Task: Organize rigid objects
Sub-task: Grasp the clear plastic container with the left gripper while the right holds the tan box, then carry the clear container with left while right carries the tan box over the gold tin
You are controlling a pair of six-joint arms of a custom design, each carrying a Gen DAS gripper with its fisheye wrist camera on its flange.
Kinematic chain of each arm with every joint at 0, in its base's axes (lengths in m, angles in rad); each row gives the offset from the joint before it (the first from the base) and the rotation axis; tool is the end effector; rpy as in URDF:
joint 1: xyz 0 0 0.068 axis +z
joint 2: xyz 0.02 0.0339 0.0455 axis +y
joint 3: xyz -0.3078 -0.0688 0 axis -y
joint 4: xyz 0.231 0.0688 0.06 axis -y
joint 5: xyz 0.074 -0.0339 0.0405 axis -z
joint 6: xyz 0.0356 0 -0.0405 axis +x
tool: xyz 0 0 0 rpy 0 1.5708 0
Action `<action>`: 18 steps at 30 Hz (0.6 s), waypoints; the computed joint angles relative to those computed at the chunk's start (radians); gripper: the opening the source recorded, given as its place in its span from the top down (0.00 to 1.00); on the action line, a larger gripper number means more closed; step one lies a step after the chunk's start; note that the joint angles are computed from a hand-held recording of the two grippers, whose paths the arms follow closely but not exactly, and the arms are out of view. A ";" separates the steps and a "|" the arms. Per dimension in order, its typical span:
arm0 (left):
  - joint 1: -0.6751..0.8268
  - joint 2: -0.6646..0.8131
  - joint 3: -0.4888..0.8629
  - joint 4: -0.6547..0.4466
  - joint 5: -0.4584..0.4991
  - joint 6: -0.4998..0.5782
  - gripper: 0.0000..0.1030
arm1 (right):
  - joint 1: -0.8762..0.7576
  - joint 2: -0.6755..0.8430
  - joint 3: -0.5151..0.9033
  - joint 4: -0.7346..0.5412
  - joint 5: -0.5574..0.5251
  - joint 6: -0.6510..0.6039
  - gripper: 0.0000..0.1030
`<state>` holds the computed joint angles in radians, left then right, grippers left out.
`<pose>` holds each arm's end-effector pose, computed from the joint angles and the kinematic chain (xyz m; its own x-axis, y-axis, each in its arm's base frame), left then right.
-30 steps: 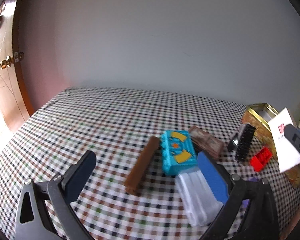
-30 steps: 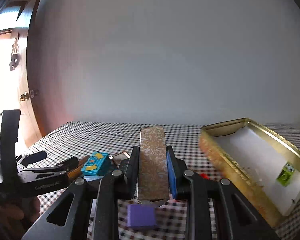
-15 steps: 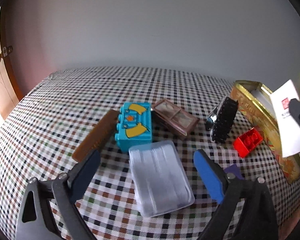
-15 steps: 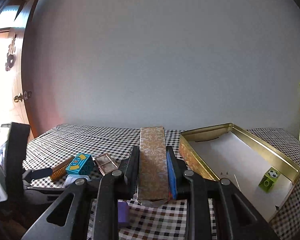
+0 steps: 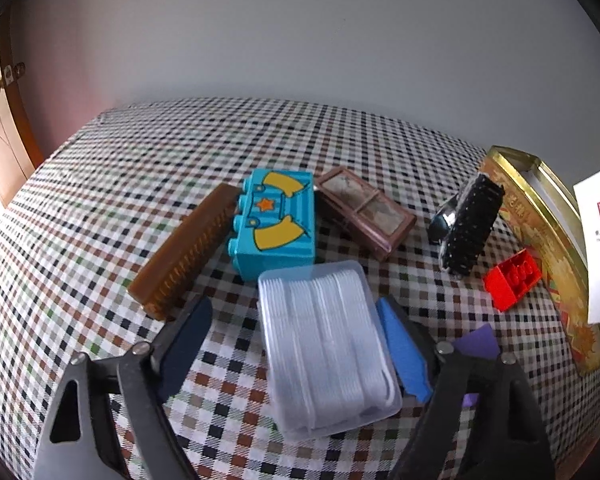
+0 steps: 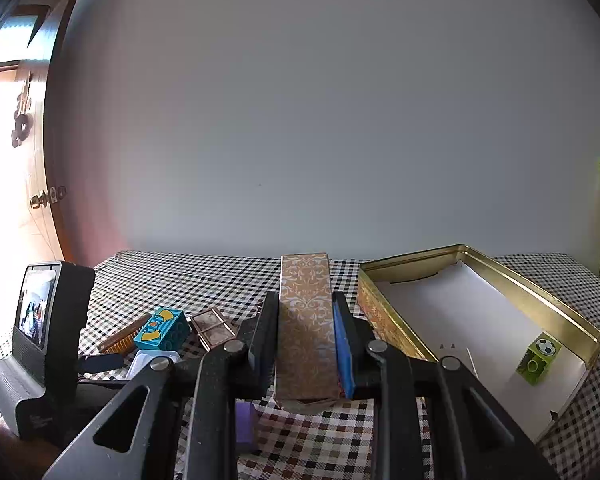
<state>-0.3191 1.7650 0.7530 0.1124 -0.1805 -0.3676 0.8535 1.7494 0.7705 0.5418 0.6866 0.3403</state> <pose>0.3064 -0.0945 0.1661 -0.7667 -0.1190 -0.6309 -0.0781 0.9927 -0.0923 0.2440 0.2454 0.2152 -0.3308 0.0134 -0.9436 -0.1007 0.9937 0.0494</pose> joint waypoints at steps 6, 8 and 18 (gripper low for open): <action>0.007 -0.004 -0.016 0.014 0.021 -0.001 0.34 | -0.003 0.002 0.009 -0.016 -0.007 0.010 0.73; 0.010 -0.012 -0.028 0.025 0.027 -0.002 0.42 | -0.010 0.009 0.015 -0.013 -0.011 0.006 0.73; 0.018 -0.051 -0.084 0.071 0.069 -0.028 0.47 | -0.014 0.014 0.021 -0.012 -0.015 0.008 0.73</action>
